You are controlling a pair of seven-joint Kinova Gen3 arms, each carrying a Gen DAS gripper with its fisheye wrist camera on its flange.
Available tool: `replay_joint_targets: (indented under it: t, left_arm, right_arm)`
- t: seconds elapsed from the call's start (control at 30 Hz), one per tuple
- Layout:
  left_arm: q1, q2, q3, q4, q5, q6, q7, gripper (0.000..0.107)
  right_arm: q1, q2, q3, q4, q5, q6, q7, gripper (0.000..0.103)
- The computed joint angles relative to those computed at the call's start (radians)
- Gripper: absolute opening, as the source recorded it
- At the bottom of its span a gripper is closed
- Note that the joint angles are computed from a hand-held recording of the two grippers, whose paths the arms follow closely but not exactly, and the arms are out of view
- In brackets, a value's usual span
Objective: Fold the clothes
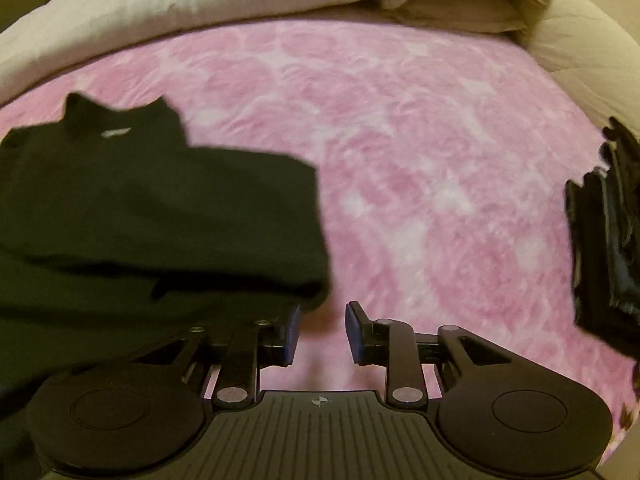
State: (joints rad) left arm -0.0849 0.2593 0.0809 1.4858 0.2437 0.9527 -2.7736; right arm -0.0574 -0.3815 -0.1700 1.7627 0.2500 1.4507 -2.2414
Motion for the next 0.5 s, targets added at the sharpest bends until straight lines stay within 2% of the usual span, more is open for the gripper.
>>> replay_joint_targets:
  t: [0.07, 0.13, 0.17, 0.2, 0.27, 0.33, 0.4, 0.5]
  left_arm:
    - [-0.004, -0.025, 0.012, 0.053, 0.017, -0.007, -0.047, 0.034]
    - [-0.003, -0.038, 0.028, 0.100, 0.062, -0.044, -0.107, 0.044]
    - [0.004, -0.037, 0.038, 0.114, 0.082, -0.062, -0.133, 0.045]
    - [0.011, -0.036, 0.048, 0.127, 0.102, -0.080, -0.161, 0.046]
    - [0.037, -0.025, 0.079, 0.146, 0.137, -0.110, -0.235, 0.047]
    - [0.068, -0.006, 0.111, 0.156, 0.168, -0.137, -0.310, 0.048]
    - [0.095, 0.007, 0.142, 0.169, 0.192, -0.156, -0.388, 0.048]
    - [0.135, 0.024, 0.151, 0.168, 0.206, -0.171, -0.418, 0.048]
  right_arm:
    - [-0.014, 0.005, -0.043, 0.006, 0.011, -0.007, -0.011, 0.031]
    - [-0.017, 0.000, -0.088, 0.014, 0.018, -0.053, 0.025, 0.037]
    - [-0.027, 0.000, -0.101, 0.019, 0.017, -0.084, 0.055, 0.045]
    - [-0.055, 0.003, -0.096, 0.024, 0.014, -0.117, 0.096, 0.053]
    - [-0.144, 0.027, -0.071, 0.044, 0.025, -0.188, 0.177, 0.059]
    - [-0.192, 0.059, -0.069, 0.070, 0.043, -0.265, 0.258, 0.059]
    - [-0.197, 0.101, -0.073, 0.093, 0.039, -0.346, 0.320, 0.059]
    - [-0.240, 0.174, -0.025, 0.120, 0.015, -0.468, 0.411, 0.059]
